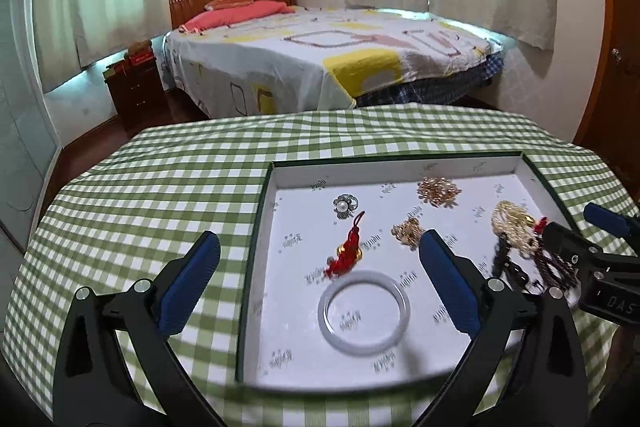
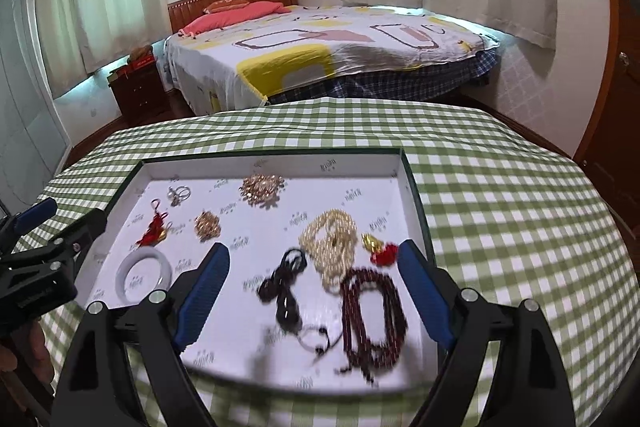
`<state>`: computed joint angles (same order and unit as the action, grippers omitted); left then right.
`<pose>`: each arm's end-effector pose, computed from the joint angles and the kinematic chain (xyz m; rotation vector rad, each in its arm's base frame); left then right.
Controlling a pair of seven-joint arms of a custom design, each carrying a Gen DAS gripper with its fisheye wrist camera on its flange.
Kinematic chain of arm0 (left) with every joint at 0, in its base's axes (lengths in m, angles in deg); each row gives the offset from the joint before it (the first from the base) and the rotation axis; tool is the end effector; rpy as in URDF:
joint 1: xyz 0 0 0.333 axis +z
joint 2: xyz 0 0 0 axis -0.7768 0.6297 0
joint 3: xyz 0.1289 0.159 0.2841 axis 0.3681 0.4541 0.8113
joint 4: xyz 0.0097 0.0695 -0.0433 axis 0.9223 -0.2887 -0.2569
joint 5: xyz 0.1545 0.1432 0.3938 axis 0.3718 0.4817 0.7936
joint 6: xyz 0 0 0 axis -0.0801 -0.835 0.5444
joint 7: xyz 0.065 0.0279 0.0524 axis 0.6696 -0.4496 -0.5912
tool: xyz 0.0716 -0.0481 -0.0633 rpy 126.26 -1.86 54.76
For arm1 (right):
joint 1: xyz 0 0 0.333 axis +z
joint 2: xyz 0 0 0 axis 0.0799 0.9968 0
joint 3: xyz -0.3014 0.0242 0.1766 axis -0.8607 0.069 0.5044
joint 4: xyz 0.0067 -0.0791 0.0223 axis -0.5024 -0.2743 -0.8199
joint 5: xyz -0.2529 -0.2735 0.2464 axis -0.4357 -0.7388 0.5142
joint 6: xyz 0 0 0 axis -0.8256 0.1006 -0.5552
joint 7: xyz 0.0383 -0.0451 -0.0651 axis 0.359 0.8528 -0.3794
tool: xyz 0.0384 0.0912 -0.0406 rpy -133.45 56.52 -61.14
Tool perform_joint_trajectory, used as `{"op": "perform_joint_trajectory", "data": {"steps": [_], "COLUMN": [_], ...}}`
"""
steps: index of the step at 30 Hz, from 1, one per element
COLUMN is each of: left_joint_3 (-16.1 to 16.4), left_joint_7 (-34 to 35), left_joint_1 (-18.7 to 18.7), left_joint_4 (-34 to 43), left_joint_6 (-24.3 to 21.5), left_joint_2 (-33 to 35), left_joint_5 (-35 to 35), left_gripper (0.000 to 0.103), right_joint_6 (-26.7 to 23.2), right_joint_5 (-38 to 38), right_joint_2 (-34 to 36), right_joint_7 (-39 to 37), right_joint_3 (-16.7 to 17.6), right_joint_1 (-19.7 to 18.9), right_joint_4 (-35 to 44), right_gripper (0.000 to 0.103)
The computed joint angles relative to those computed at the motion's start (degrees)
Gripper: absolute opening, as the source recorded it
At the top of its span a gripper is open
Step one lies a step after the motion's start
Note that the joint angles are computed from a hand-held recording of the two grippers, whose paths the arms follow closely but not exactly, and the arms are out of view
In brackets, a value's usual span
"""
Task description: Organize jewelry
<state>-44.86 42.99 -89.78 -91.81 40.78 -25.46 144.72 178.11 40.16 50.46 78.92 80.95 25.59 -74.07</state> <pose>0.4384 -0.5335 0.5679 -1.9007 1.3243 -0.5825 0.5093 0.2922 0.5424 -1.9712 1.2800 -0.4568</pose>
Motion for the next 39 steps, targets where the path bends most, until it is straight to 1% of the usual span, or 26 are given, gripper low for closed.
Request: {"op": "perform_joint_trajectory", "data": {"steps": [3,9,12,14,20,23,26,32,39], "left_joint_3": [-0.79,-2.77,-3.86,-4.45,-6.37,-7.12,-7.6,-8.25,-8.09], "left_joint_7": [-2.25,-5.1,-6.59,-7.21,-8.51,-9.19,-9.13,-8.74,-8.25], "left_joint_1": [-1.15,-2.67,-3.74,-4.25,-6.85,-8.5,-9.76,-12.89,-15.74], "left_joint_4": [-0.93,-1.89,-1.98,-1.89,-0.13,0.57,1.33,3.98,6.34], "left_joint_6": [-1.65,-5.23,-8.08,-9.49,-15.91,-18.72,-20.4,-25.35,-28.41], "left_joint_2": [-1.3,-3.35,-4.16,-4.54,-4.66,-4.71,-4.69,-3.5,-2.3], "left_joint_5": [1.2,0.98,1.39,1.44,2.63,3.43,3.91,6.4,9.18], "left_gripper": [0.097,0.097,0.097,0.098,0.098,0.098,0.098,0.098,0.098], "right_joint_6": [1.12,2.18,2.25,2.25,1.91,2.48,2.14,1.62,0.88], "right_joint_5": [0.04,-0.71,-0.02,1.09,3.4,4.02,3.77,4.12,4.3], "right_joint_2": [-3.17,-9.41,-12.6,-14.62,-20.6,-23.98,-26.53,-30.82,-35.81], "right_joint_7": [0.43,1.53,1.34,0.67,-1.22,-1.64,-1.85,-1.82,-1.49], "right_joint_3": [0.28,1.75,2.05,1.67,1.18,1.56,2.4,2.68,3.15], "right_joint_1": [-0.08,-0.85,-0.56,0.28,1.92,1.82,1.0,0.56,0.44], "right_joint_4": [-3.06,-8.0,-10.15,-11.46,-14.84,-16.56,-17.55,-19.19,-21.68], "right_gripper": [0.083,0.083,0.083,0.083,0.083,0.084,0.084,0.084,0.084]}}
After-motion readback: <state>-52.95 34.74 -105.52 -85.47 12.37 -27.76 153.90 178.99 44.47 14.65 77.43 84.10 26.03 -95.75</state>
